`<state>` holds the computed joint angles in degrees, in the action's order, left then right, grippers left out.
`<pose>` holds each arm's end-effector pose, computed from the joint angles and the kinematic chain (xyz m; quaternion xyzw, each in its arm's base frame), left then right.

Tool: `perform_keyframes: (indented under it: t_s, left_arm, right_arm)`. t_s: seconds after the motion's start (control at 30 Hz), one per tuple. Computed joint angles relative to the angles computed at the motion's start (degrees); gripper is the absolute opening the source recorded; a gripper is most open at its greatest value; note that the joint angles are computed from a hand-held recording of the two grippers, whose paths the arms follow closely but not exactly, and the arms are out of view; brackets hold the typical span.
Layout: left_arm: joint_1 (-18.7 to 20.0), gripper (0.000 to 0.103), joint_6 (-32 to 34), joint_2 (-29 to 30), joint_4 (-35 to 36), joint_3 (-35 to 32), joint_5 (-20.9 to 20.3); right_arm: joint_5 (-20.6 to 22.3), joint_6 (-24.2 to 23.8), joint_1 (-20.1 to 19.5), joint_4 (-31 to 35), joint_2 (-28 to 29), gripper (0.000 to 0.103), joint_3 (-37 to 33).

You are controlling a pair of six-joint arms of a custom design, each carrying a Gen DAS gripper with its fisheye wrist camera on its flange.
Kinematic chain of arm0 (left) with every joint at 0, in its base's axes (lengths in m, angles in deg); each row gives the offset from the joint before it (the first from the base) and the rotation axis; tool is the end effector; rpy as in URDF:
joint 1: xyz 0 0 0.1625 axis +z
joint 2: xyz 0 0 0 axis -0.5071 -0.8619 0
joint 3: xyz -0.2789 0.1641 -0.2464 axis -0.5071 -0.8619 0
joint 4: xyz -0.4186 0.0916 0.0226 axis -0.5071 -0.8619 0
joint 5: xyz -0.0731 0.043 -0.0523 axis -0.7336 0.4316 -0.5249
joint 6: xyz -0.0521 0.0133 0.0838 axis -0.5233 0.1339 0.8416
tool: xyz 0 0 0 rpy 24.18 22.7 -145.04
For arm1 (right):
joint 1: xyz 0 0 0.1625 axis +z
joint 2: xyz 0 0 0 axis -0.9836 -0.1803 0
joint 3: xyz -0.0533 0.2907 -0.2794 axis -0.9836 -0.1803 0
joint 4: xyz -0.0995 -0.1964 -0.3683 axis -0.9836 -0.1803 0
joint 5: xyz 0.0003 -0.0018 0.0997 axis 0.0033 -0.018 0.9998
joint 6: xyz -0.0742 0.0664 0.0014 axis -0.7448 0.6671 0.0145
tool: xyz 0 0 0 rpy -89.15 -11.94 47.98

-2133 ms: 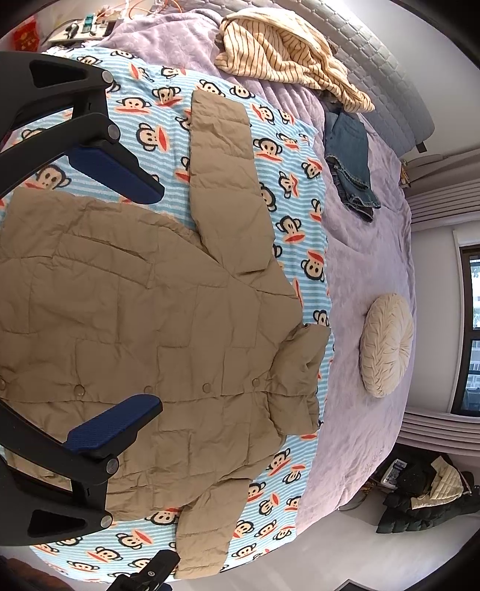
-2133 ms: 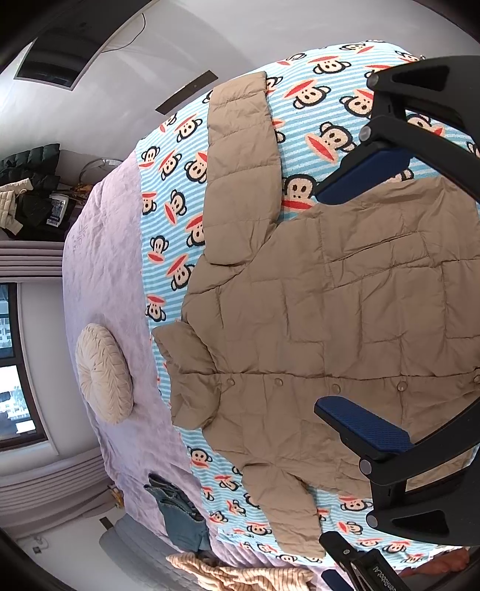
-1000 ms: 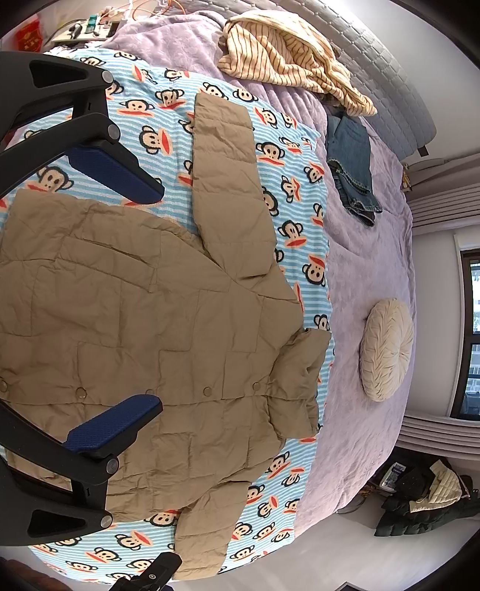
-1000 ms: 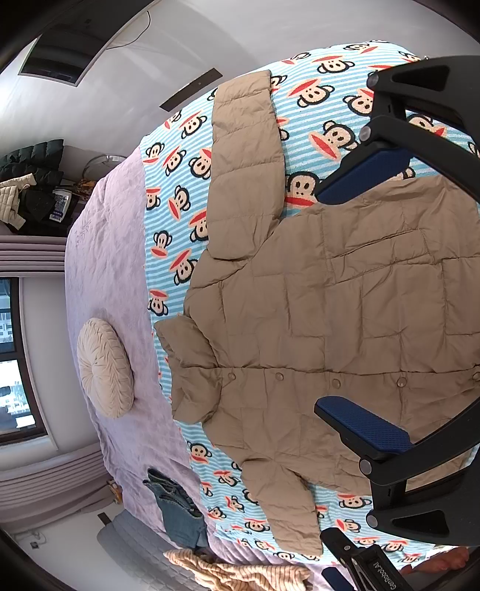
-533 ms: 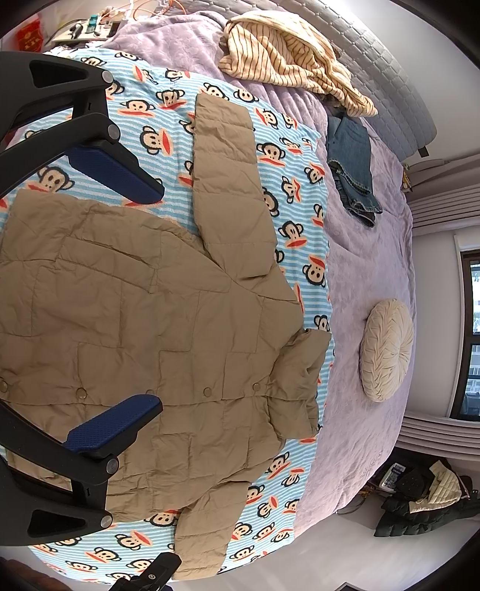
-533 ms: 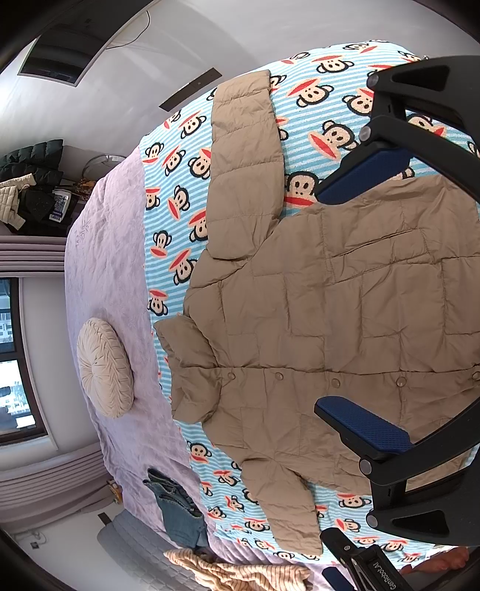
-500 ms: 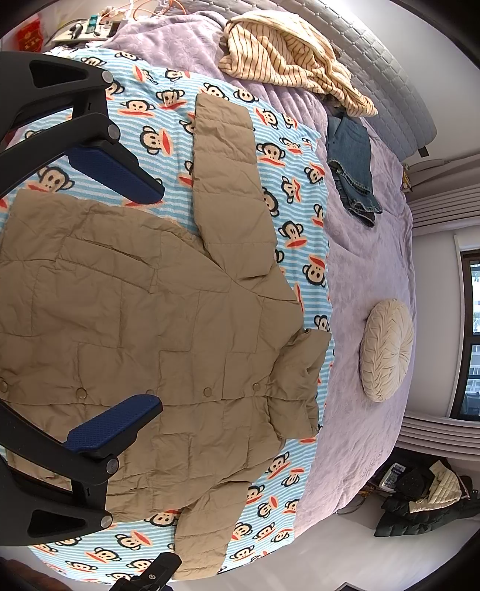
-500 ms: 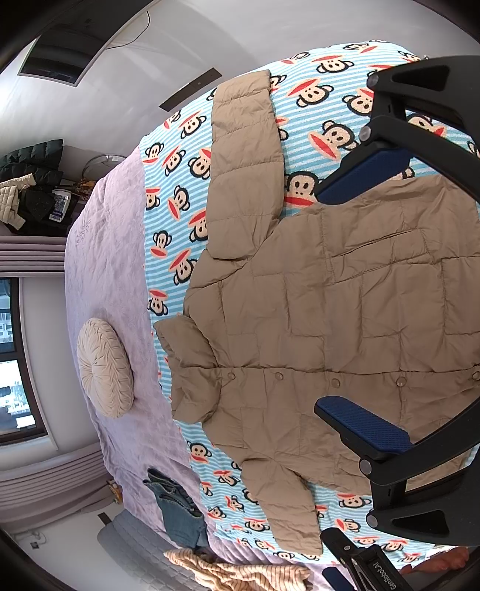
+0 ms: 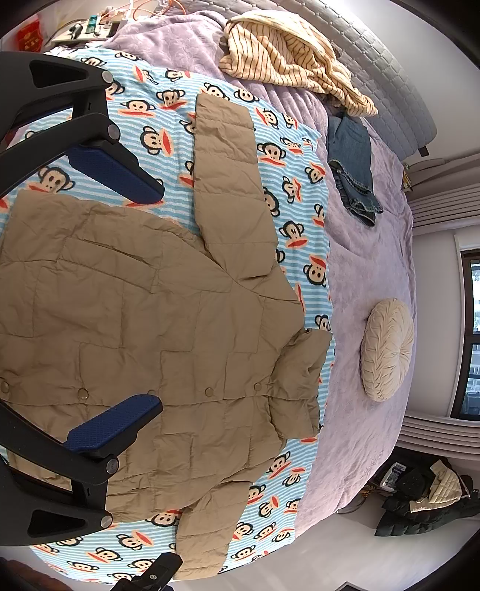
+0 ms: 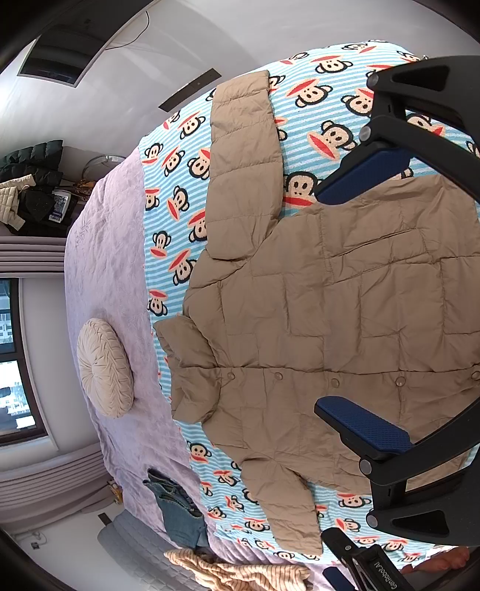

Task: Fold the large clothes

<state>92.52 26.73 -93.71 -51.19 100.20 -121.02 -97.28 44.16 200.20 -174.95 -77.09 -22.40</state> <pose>-0.1630 -0.7552 0.4384 0.1299 0.8910 -0.2191 0.3758 0.4656 -0.6943 0.2353 -0.0409 -0.8665 0.2961 0.3998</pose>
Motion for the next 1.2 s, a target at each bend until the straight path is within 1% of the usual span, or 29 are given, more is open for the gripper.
perform_keyframes:
  t_s: [0.37, 0.57, 0.77, 0.93, 1.07, 1.17, 1.2]
  left_arm:
    - [0.4, 0.103, 0.4, -1.1, -0.4, 1.2, -0.6]
    - [0.6, 0.103, -0.2, -1.2, -0.1, 1.3, -1.0]
    - [1.7, 0.103, -0.2, -0.4, 1.8, -1.2, -1.1]
    - [3.2, 0.103, -0.3, 0.2, 3.3, -3.4, -0.1]
    - [5.3, 0.103, 0.0, 0.8, 5.4, -6.0, -1.7]
    - [7.4, 0.103, 0.2, 1.6, 6.6, -8.4, -3.3]
    - [8.4, 0.103, 0.1, 2.2, 7.3, -10.0, -4.4]
  right_arm:
    - [0.1, 0.0, 0.0, 0.1, 0.2, 0.103, -0.3]
    - [0.5, 0.9, 0.1, 2.3, 1.8, 0.103, -3.0]
    - [2.1, 1.7, -0.2, 3.1, 3.6, 0.103, -4.6]
    - [3.6, 1.8, -0.2, 5.7, 7.5, 0.103, -9.6]
    - [5.3, 2.7, -0.3, 9.8, 12.0, 0.103, -15.7]
    - [7.8, 3.1, -0.5, 12.9, 15.5, 0.103, -20.6]
    - [8.6, 3.3, -0.6, 14.1, 17.0, 0.103, -22.6]
